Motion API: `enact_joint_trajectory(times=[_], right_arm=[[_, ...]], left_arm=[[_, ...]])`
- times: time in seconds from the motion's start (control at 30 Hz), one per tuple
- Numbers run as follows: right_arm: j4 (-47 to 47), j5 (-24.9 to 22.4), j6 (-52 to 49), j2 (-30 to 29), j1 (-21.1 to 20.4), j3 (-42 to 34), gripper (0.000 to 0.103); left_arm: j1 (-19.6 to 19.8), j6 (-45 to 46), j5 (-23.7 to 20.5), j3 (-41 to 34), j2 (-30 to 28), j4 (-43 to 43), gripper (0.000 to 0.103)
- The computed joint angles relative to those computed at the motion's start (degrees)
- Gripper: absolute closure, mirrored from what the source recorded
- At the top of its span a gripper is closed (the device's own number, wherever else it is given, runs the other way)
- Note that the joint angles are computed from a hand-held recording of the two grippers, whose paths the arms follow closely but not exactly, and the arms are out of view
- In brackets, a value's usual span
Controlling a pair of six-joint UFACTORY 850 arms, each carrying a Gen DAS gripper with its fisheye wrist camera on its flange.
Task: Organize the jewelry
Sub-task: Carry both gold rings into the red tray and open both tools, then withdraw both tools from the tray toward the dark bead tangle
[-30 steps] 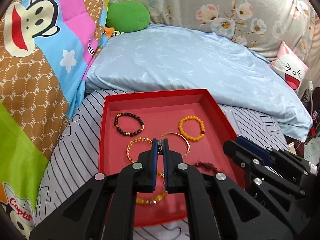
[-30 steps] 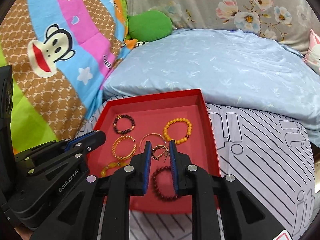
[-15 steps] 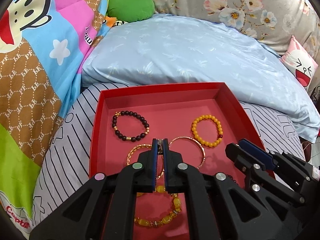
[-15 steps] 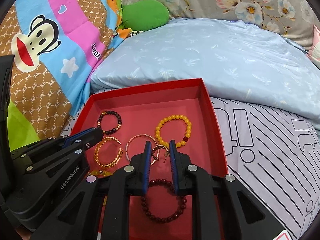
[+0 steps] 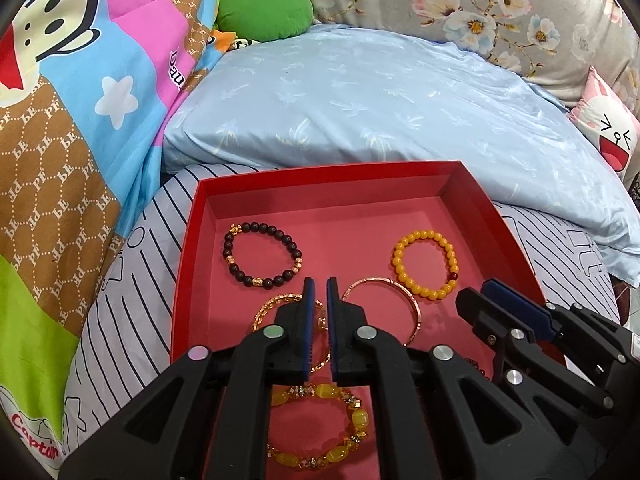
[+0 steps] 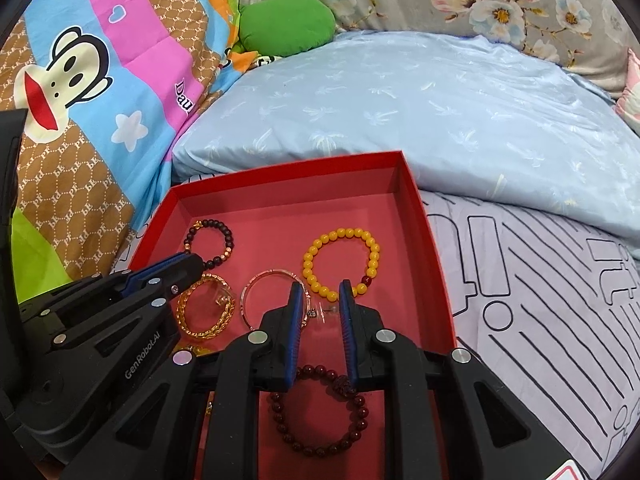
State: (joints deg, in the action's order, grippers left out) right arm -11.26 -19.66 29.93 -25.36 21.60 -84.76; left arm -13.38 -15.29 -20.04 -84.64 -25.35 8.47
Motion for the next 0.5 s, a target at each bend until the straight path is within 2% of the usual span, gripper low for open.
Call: enact_joint_trajectory(times=[0.1, 0.17, 0.5], right_arm=[[-3.0, 0.0, 2.9, 0.6, 0.3, 0.4, 0.08], [-3.5, 0.2, 3.7, 1.0, 0.3, 0.8, 0.077], [-6.4, 0.4, 7.0, 4.1, 0.9, 3.5, 0.077]], left_arm=[[-0.1, -2.5, -0.6, -0.1, 0.1, 2.3, 0.07], [-0.3, -4.0, 0.3, 0.7, 0.9, 3.7, 0.069], [-0.6, -4.3, 0.1, 2.6, 3.4, 3.9, 0.069]])
